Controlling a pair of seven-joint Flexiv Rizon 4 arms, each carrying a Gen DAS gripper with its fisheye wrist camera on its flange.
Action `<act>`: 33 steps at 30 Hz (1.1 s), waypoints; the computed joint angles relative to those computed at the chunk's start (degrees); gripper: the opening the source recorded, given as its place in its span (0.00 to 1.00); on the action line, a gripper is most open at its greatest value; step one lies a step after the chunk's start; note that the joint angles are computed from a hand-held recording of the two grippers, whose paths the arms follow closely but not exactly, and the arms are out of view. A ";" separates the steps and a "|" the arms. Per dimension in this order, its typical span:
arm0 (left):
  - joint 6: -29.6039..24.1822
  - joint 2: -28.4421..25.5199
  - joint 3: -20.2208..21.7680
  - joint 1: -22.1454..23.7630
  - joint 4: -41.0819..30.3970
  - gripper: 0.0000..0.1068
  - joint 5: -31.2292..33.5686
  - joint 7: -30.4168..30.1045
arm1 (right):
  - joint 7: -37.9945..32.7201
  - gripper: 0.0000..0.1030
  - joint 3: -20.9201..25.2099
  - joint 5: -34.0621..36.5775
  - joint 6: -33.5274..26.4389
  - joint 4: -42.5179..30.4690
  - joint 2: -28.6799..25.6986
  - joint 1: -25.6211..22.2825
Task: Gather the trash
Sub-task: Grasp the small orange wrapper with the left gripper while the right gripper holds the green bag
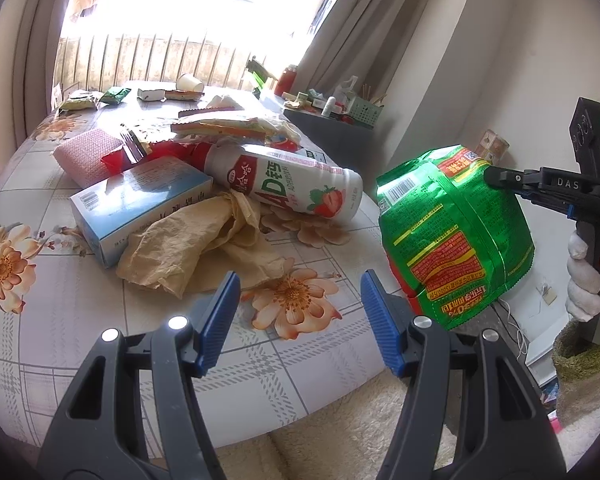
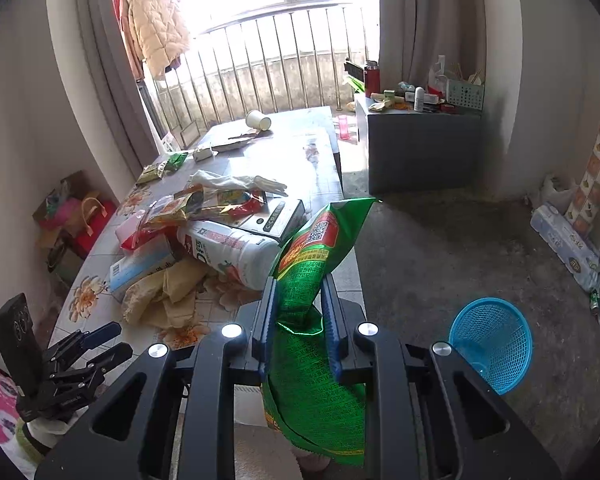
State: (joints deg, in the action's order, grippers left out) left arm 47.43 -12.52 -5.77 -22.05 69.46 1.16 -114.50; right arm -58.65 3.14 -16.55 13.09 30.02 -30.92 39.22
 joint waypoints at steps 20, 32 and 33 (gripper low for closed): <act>-7.03 1.05 2.20 3.19 -4.98 0.55 7.36 -4.87 | 17.72 0.21 6.92 19.47 18.08 25.15 12.07 -13.16; -20.41 -13.23 5.89 -1.93 -32.39 0.55 18.19 7.86 | 17.21 0.21 9.49 31.42 28.50 34.31 15.77 -19.01; -21.95 -15.18 6.45 -2.71 -35.44 0.55 19.06 10.53 | 16.92 0.21 9.60 32.30 28.59 33.98 15.52 -19.30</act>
